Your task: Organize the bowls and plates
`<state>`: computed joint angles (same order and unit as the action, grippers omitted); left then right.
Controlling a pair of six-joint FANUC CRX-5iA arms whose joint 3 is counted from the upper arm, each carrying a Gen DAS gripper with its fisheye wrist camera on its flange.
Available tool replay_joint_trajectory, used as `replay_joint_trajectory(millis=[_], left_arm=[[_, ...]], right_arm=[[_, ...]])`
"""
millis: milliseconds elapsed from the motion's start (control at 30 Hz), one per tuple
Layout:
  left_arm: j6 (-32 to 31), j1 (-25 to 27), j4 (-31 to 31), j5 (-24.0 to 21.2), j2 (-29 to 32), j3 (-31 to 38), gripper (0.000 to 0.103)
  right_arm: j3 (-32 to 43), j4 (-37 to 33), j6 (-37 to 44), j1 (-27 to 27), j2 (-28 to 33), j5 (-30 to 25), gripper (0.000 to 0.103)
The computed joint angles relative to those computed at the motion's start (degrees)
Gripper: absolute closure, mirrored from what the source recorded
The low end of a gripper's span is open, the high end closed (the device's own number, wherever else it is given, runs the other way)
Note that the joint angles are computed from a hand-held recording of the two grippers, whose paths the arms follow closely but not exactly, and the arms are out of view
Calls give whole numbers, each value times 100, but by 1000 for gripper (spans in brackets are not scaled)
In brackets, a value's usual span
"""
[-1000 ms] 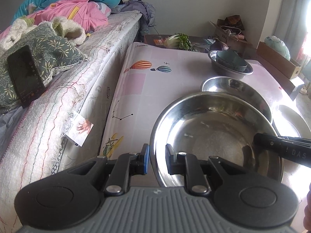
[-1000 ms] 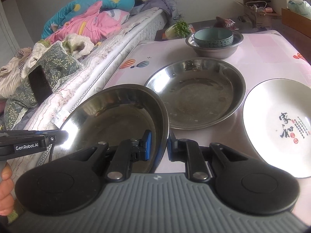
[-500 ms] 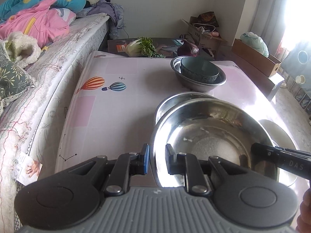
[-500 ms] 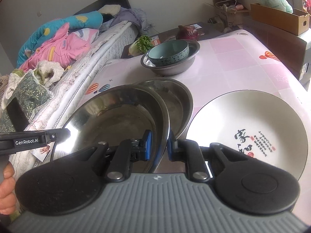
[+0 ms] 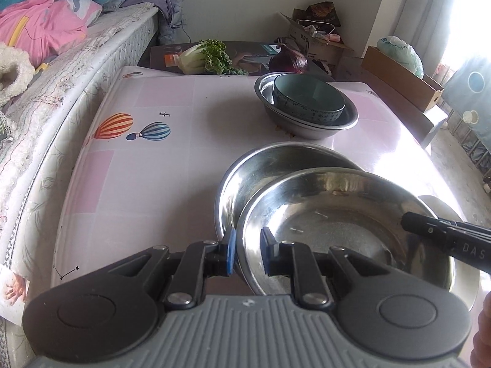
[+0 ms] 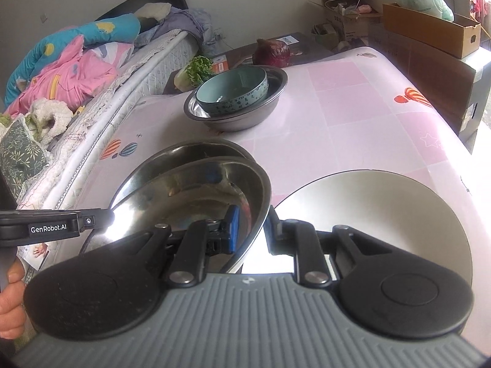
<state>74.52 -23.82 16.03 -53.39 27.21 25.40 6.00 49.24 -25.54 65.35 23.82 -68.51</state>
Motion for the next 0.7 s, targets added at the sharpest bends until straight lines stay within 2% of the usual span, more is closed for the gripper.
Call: replay_joint_trajectory(millis=[133, 200, 300, 533, 700], left_arm=[[-29, 47, 96, 282, -211, -289, 80], [-80, 68, 134, 432, -341, -471, 71], [-145, 99, 193, 564, -522, -732, 66], [-517, 203, 796, 521, -830, -1371, 60], [-992, 127, 1386, 138, -844, -1617, 57]], right_arm=[[197, 28, 196, -46, 105, -270, 66], [206, 69, 167, -47, 104, -366, 58], [-1, 188, -145, 26, -44, -414, 57], [-1253, 594, -1599, 521, -938, -344, 55], [-1851, 383, -2238, 1101, -1419, -995, 54]])
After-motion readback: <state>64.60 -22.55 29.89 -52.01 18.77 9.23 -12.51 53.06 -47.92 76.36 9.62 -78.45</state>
